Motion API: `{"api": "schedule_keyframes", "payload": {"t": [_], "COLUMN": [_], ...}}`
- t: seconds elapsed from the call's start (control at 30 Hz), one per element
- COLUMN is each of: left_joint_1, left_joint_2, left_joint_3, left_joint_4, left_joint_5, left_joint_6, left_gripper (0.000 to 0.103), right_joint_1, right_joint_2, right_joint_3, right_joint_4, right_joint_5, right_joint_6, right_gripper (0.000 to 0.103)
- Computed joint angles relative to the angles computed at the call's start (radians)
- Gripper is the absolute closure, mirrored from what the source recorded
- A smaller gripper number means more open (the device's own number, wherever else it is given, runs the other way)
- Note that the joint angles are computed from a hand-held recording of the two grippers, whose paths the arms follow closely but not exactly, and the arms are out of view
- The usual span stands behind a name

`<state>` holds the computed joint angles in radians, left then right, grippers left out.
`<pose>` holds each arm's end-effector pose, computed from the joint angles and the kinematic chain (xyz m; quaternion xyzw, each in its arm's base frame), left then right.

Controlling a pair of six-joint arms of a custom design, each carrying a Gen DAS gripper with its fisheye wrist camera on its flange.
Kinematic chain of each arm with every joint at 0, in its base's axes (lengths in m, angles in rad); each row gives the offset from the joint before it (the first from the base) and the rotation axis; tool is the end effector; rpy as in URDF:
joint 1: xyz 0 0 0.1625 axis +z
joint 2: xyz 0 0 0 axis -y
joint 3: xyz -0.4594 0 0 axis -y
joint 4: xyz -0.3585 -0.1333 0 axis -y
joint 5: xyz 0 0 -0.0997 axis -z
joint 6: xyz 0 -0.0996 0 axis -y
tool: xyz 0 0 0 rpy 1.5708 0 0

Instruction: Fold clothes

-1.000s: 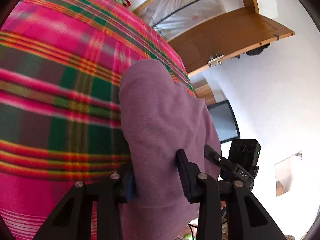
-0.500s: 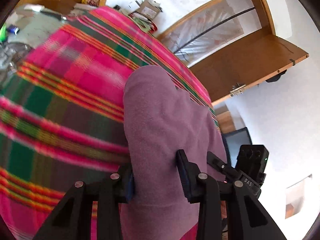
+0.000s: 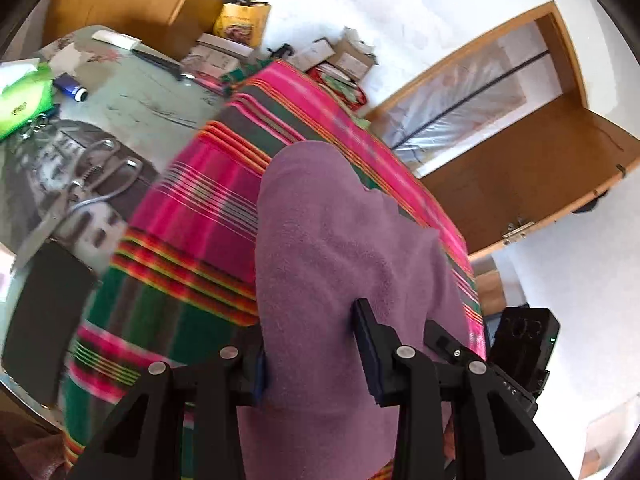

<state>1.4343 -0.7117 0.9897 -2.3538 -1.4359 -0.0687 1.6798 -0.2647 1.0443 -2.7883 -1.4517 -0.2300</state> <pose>0.0327 -0.8399 0.3260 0.0159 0.9661 -0.2546 0.0394 0.2346 -0.8099 -0.0166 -0.1771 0.9583 -0.2199 0.0449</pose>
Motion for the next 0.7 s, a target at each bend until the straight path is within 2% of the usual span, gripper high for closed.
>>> {"api": "schedule_keyframes", "payload": {"t": [0.17,0.33,0.47,0.7], "left_joint_1": [0.016,0.041,0.050,0.022], "left_joint_2": [0.055,0.080,0.064,0.020], "left_joint_3": [-0.118,-0.172,-0.147,-0.058], "left_joint_4": [0.043,0.084,0.080,0.038], "left_joint_5": [0.031,0.004,-0.016,0.075], "left_joint_6": [-0.004,-0.014,-0.018,-0.003], "left_gripper": [0.065,0.063,0.061,0.059], "right_joint_1": [0.011,0.022,0.021,0.027], "right_joint_2": [0.069,0.102,0.105,0.083], "right_joint_3": [-0.120,-0.172,-0.175,-0.129], "right_joint_4": [0.070,0.100,0.102,0.066], "right_joint_5": [-0.012,-0.077,-0.113,-0.166], "right_joint_6": [-0.007,-0.012,-0.006,-0.026], "right_gripper": [0.076,0.072,0.066,0.062]}}
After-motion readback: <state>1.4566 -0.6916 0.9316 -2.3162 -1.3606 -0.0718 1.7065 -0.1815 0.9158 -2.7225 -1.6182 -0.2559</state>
